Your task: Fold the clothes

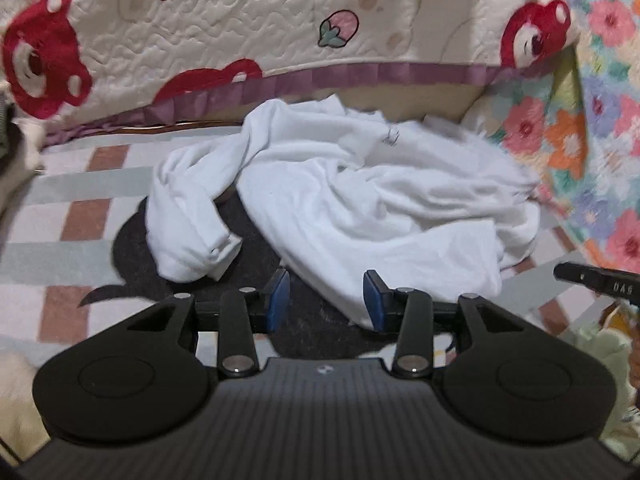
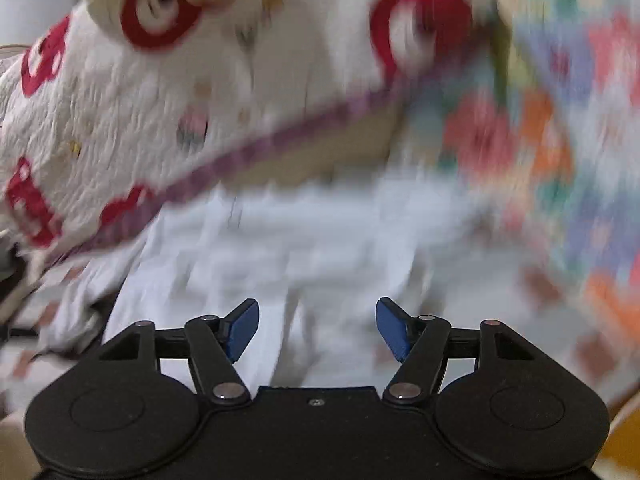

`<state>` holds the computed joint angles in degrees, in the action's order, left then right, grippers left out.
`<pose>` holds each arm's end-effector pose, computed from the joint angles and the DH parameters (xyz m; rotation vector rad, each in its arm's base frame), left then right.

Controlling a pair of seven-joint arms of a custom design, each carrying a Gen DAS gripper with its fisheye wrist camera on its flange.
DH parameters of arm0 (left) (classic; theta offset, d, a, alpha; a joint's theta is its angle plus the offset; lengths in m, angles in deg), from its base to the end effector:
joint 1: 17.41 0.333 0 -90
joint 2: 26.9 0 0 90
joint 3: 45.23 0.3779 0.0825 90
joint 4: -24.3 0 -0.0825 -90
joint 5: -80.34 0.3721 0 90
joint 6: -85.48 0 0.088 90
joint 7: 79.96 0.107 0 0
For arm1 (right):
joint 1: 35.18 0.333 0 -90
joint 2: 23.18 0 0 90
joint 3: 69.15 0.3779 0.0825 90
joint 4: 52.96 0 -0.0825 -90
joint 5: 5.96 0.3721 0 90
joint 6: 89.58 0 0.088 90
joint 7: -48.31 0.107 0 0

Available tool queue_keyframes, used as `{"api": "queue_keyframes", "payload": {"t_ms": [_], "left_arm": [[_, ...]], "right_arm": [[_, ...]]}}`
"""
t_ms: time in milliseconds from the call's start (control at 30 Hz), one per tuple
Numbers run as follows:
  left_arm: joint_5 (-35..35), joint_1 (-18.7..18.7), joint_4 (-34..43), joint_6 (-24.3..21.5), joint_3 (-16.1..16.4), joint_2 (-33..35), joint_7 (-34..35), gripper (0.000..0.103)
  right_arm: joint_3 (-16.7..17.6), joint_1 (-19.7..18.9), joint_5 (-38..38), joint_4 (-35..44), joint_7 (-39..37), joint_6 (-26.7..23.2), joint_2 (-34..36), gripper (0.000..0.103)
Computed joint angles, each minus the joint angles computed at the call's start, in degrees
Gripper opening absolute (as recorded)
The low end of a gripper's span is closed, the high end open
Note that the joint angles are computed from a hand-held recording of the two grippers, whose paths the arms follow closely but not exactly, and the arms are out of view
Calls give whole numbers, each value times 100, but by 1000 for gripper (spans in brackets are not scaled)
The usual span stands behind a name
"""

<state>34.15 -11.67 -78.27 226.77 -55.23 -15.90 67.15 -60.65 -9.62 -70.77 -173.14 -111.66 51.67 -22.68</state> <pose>0.6529 -0.0377 0.5625 -1.3421 2.3593 -1.1177 0.4694 0.3188 0.5212 -1.1840 2.0567 -0.7663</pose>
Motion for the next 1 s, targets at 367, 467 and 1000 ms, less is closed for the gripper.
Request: {"api": "queue_keyframes", "payload": {"t_ms": [367, 467, 1000], "left_arm": [[116, -584, -839, 645, -115, -472, 434, 41], [416, -809, -828, 549, -246, -432, 852, 38], [1738, -1710, -280, 2111, -656, 905, -125, 79]], "right_arm": [[-161, -277, -797, -485, 164, 1363, -160, 12], [-266, -520, -751, -936, 294, 1513, -389, 17], [-897, -1946, -2051, -1052, 2017, 3430, 3, 60]]}}
